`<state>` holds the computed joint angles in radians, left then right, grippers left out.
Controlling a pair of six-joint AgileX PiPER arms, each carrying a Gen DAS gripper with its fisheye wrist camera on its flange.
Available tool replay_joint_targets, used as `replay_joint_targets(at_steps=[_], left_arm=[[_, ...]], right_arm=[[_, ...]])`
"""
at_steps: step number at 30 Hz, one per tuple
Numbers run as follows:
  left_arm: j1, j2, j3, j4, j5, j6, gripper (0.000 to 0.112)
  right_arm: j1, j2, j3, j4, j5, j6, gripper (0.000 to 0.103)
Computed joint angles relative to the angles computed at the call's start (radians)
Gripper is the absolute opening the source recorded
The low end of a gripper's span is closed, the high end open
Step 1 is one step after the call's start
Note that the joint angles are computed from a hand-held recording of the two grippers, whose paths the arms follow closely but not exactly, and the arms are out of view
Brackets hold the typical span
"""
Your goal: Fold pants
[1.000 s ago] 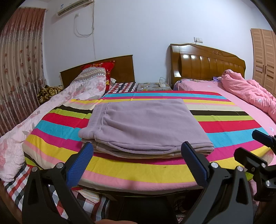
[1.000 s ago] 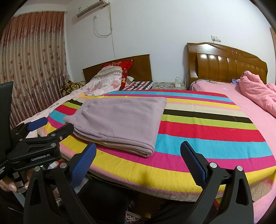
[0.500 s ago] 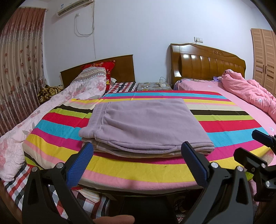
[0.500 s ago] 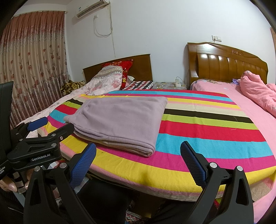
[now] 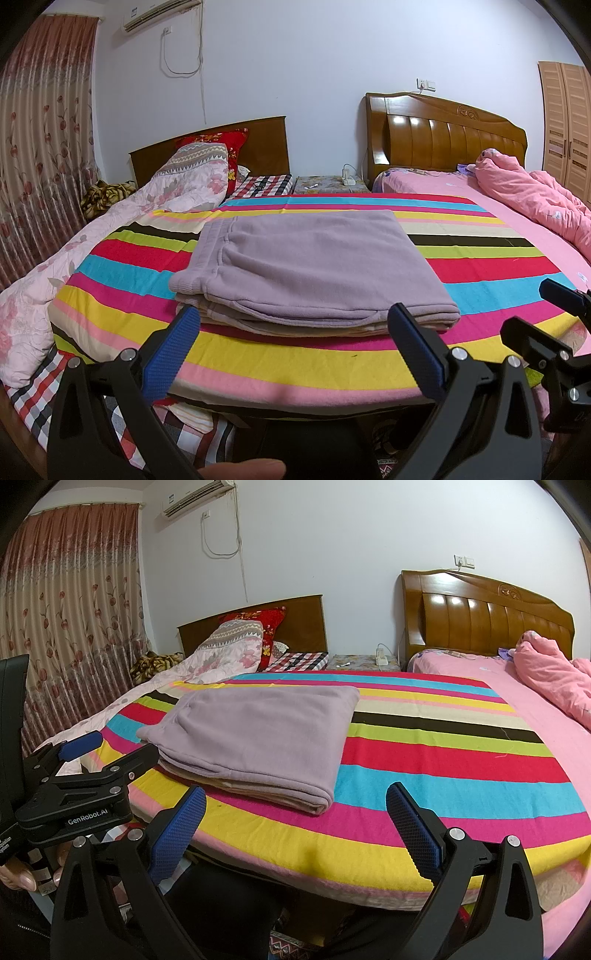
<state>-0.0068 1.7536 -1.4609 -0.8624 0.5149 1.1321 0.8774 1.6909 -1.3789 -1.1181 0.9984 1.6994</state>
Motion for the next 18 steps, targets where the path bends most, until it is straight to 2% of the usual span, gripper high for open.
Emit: replay_joint_targets(at_steps=[11, 13, 18], left_arm=[[-0.003, -0.008, 0.017, 0.009, -0.009, -0.013, 0.101], [0.007, -0.013, 0.034, -0.042, -0.005, 0.031, 0.101], [0.015, 0.004, 0.009, -0.029, 0.019, 0.002, 0.101]], right_arm=[[0.000, 0.001, -0.004, 0.002, 0.002, -0.002, 0.095], [0.000, 0.001, -0.004, 0.003, 0.002, -0.002, 0.095], [-0.001, -0.001, 0.001, 0.003, -0.003, 0.000, 0.095]])
